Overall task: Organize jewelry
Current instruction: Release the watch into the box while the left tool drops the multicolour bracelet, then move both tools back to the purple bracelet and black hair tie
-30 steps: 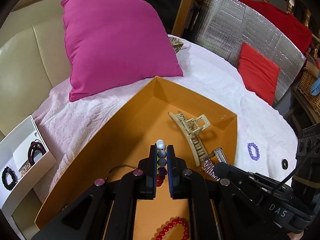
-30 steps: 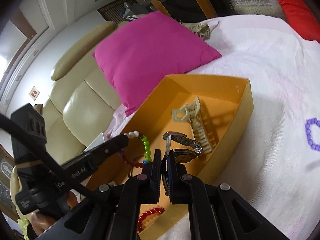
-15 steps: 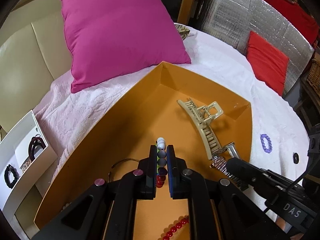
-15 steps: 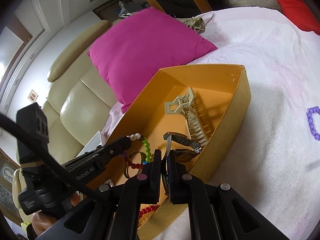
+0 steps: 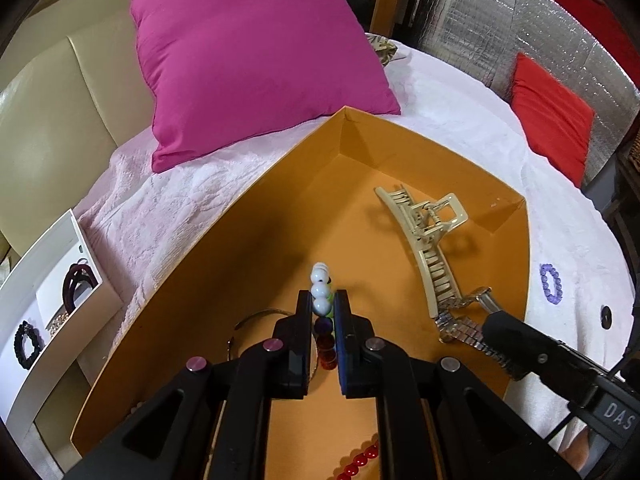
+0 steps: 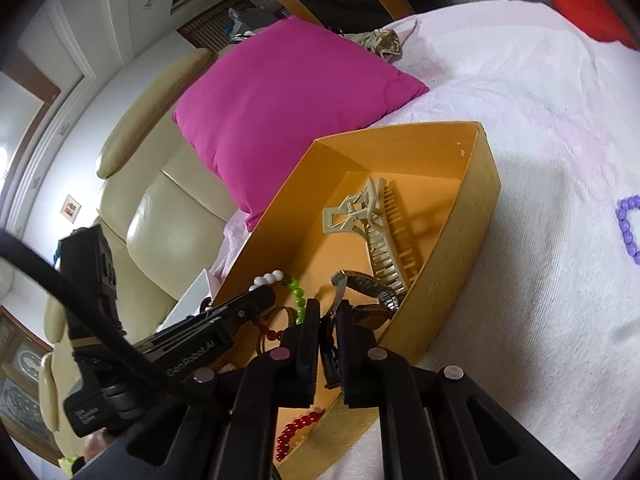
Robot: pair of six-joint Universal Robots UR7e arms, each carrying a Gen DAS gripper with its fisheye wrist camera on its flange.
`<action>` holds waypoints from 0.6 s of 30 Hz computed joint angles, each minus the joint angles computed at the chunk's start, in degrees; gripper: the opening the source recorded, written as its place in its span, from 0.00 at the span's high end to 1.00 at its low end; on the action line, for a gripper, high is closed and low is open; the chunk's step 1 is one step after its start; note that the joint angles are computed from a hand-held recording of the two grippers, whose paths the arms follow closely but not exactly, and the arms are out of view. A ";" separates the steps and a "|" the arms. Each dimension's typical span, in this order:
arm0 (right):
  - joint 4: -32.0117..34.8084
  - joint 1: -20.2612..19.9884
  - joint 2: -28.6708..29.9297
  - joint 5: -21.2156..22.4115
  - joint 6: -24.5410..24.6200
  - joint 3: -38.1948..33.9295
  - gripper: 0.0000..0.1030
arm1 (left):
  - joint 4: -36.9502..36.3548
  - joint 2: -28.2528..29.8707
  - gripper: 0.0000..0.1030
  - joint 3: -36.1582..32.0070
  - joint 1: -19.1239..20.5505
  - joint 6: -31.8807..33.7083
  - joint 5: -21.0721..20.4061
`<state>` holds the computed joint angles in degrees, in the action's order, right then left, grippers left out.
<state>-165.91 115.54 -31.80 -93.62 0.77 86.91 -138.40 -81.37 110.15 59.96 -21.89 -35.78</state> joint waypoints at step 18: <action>-3.82 -1.63 -5.36 1.35 -0.05 5.64 0.79 | -8.84 2.30 0.51 1.62 -3.29 6.36 8.07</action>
